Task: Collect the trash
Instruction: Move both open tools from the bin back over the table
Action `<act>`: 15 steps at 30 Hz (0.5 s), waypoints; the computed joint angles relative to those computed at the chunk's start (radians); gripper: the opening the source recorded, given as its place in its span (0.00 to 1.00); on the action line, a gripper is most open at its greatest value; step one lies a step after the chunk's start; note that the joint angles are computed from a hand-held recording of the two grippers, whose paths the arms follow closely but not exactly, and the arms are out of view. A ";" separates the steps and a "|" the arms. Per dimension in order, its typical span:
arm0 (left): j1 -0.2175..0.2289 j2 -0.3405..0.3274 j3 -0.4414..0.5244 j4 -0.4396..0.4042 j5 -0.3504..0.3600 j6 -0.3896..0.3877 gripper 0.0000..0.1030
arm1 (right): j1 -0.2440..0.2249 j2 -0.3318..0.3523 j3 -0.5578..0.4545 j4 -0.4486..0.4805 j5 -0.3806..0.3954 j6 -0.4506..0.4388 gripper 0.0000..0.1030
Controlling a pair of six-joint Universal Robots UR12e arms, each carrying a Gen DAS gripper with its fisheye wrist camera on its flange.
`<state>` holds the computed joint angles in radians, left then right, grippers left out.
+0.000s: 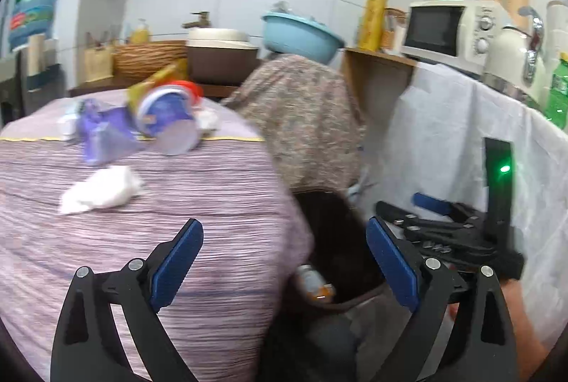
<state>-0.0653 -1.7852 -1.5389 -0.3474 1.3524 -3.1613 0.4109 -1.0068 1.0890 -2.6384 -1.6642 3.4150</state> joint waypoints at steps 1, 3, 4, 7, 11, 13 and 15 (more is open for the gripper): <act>0.004 0.004 -0.003 -0.004 0.025 0.006 0.90 | 0.004 0.005 -0.008 -0.002 0.011 -0.009 0.86; 0.012 0.010 -0.008 -0.010 0.068 0.021 0.91 | 0.010 0.013 -0.023 -0.002 0.024 -0.027 0.86; 0.017 0.010 -0.004 -0.027 0.100 0.036 0.91 | 0.014 0.020 -0.037 0.000 0.036 -0.041 0.86; 0.031 0.005 0.022 -0.086 0.170 0.062 0.91 | 0.022 0.032 -0.058 0.005 0.054 -0.062 0.87; 0.057 -0.012 0.065 -0.142 0.204 0.091 0.91 | 0.028 0.040 -0.074 0.007 0.082 -0.072 0.87; 0.067 -0.026 0.092 -0.176 0.208 0.106 0.91 | 0.032 0.043 -0.083 0.010 0.088 -0.076 0.87; 0.076 -0.039 0.117 -0.213 0.210 0.109 0.89 | 0.034 0.047 -0.094 0.018 0.092 -0.079 0.87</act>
<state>0.0106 -1.8245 -1.4223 -0.5607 1.5623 -3.0521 0.4453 -0.9594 0.9951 -2.6202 -1.5724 3.3358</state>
